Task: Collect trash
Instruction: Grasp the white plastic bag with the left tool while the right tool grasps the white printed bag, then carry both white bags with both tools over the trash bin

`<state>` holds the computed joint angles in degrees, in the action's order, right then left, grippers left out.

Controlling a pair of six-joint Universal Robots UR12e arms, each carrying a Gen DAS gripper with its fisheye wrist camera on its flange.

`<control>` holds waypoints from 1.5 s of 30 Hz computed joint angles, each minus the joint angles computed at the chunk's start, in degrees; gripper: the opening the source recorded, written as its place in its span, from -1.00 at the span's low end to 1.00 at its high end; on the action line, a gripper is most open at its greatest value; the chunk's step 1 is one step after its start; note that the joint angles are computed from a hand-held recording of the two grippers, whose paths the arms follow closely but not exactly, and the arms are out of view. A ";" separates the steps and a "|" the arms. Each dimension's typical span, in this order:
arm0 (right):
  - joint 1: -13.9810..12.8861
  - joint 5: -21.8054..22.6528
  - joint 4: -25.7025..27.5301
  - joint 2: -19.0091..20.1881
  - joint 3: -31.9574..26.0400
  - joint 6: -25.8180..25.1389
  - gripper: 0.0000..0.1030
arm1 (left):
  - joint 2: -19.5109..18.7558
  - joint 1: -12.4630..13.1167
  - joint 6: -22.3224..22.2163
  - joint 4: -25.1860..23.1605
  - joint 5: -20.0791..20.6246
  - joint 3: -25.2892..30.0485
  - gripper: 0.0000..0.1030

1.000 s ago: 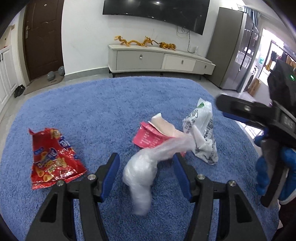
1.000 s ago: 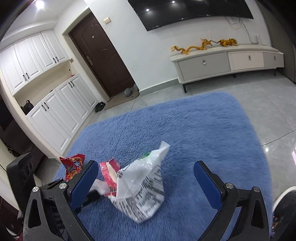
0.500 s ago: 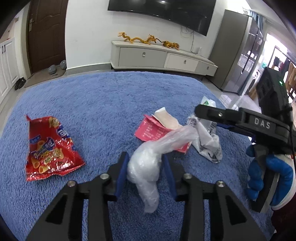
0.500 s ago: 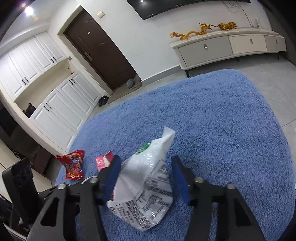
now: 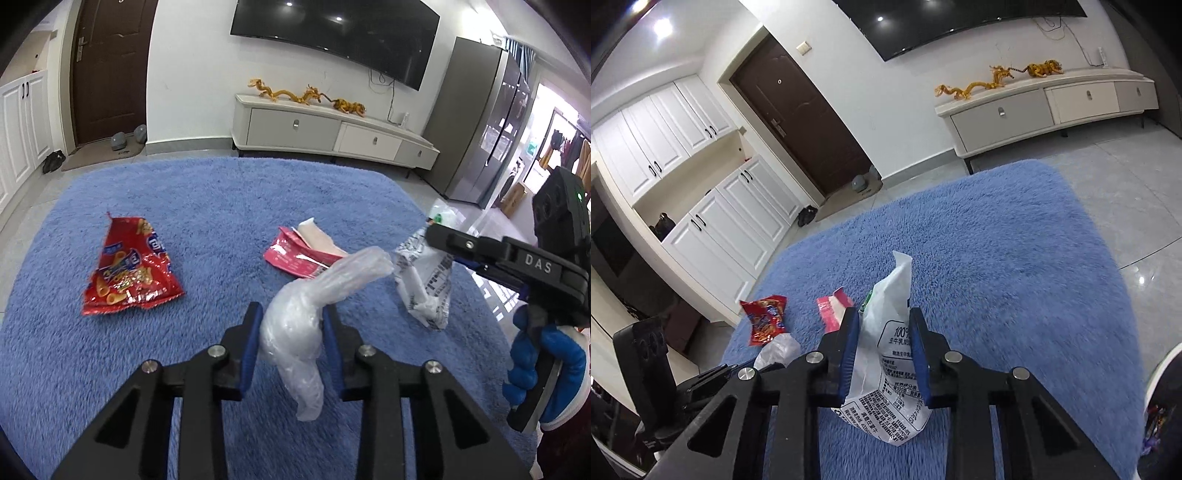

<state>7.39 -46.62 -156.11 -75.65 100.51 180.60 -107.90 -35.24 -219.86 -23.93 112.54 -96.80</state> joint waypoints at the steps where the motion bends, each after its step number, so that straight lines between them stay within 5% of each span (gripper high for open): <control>1: -0.28 0.19 -0.35 -0.53 0.51 0.06 -0.52 | 0.20 -0.28 -0.20 0.02 0.36 -0.06 -0.41; 16: -6.90 3.40 -10.71 -8.87 8.63 5.85 -0.53 | 0.72 -4.85 1.52 -1.75 5.15 3.87 -0.41; 25: -13.40 2.29 -19.07 -13.23 13.52 11.22 -0.53 | -3.54 -7.14 6.11 -2.09 2.91 11.69 -0.41; 34: -19.19 -7.49 -21.42 -14.16 16.77 14.03 -0.53 | -12.68 -7.43 10.45 -7.89 -5.37 25.62 -0.41; 45: -23.86 -13.93 -17.17 -10.27 18.56 17.43 -0.53 | -30.10 -7.67 16.83 -22.28 -17.17 52.09 -0.41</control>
<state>-16.47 -60.55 -173.28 -85.92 119.07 198.03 -138.00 -42.91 -203.03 -46.21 95.37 -44.71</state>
